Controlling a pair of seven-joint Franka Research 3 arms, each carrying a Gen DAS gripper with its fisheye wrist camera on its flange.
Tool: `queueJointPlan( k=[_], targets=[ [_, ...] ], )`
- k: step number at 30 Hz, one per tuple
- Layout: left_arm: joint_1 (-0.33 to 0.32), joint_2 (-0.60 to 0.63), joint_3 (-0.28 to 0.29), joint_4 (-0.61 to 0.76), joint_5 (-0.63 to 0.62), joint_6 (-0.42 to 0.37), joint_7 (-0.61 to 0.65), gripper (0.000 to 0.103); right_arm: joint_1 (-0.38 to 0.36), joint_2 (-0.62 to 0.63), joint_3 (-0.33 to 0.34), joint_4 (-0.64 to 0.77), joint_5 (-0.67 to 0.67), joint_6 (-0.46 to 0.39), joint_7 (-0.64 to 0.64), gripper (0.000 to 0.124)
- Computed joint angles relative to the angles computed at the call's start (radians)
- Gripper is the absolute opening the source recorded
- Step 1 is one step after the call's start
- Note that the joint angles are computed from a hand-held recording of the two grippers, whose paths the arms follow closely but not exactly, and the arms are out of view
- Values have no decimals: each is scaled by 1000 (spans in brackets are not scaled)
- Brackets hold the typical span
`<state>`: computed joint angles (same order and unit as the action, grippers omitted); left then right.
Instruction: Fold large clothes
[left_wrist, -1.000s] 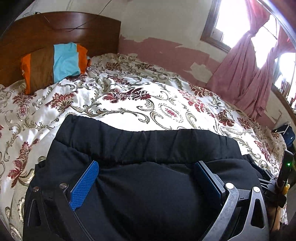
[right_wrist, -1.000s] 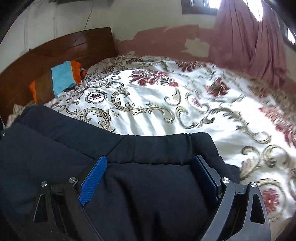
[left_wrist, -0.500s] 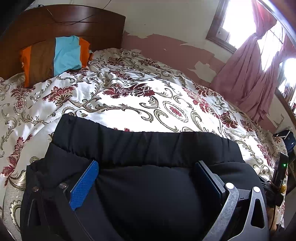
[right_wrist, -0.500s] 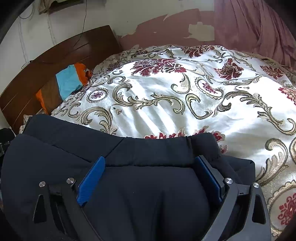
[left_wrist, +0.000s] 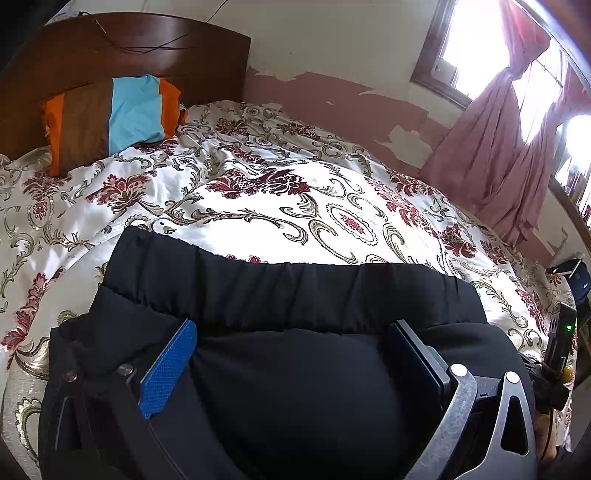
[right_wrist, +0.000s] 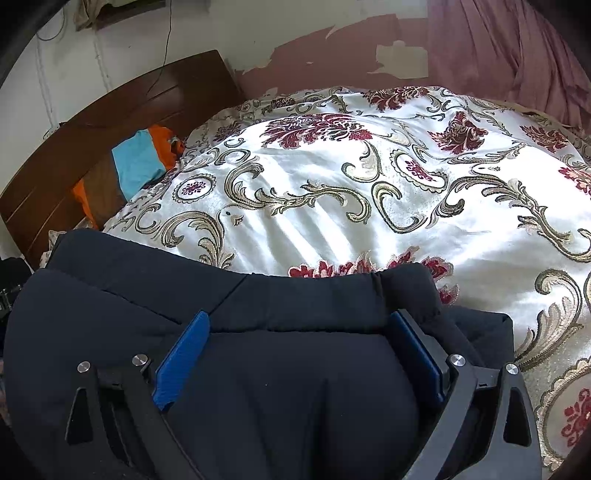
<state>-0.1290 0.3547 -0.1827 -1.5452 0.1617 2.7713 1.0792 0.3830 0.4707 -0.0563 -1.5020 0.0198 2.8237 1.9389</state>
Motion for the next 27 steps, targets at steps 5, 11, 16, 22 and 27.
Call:
queueJointPlan(
  k=[5,11,16,22,27],
  targets=[
    [16,-10,-15,-26,-21,38,21,103,25,-42,-30,-82,-15,93,37,95],
    [34,-37,-32,-85,-57,112,53,103,137,-86,-163,-158,-149,157,194,95],
    [67,-90,-62,-187,-108,218,85,103,345,-110,-398,-173,-459,95,495,97],
    [66,-252,-46,-397,-168,352,40,103,436,-206,-456,-197,-712,-46,684,100],
    [48,-333,3,-435,-21,290,-43,103,435,-333,-415,-288,-829,-33,781,100]
  ],
)
